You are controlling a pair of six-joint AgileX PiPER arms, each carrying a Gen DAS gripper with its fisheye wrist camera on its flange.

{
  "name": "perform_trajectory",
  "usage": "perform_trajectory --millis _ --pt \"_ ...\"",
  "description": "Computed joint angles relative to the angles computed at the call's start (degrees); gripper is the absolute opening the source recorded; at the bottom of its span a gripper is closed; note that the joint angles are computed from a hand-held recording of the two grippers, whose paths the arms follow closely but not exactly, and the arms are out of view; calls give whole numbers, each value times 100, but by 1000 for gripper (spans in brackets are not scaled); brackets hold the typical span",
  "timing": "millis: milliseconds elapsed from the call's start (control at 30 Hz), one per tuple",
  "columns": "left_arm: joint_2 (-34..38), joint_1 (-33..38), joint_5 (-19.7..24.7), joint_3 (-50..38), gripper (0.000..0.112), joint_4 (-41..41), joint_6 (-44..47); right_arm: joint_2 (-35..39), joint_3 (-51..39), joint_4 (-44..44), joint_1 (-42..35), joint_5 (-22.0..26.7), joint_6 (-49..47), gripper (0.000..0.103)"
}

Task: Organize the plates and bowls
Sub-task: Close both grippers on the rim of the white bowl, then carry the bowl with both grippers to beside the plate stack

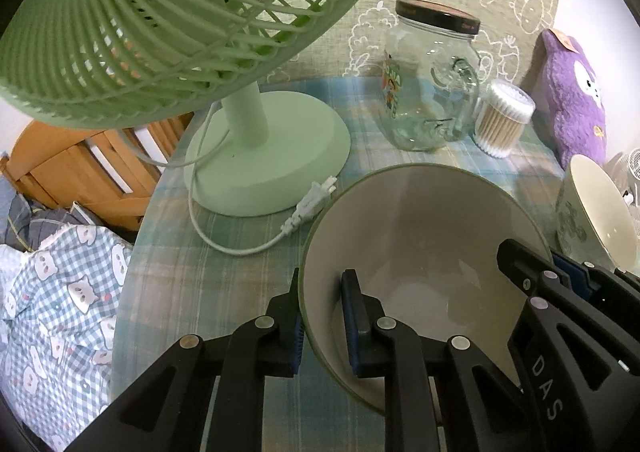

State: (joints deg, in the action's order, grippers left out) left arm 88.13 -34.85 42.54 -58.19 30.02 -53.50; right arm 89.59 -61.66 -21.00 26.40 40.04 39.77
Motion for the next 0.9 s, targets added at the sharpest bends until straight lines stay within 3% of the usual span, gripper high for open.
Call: perform_trajectory --millis 367,900 --pt "-437 -602 476 354 14 112 -663 -785 655 18 317 245 63 16" --pt "-1042 -2329 1920 359 14 303 -2113 -2554 1552 103 775 1129 89 16"
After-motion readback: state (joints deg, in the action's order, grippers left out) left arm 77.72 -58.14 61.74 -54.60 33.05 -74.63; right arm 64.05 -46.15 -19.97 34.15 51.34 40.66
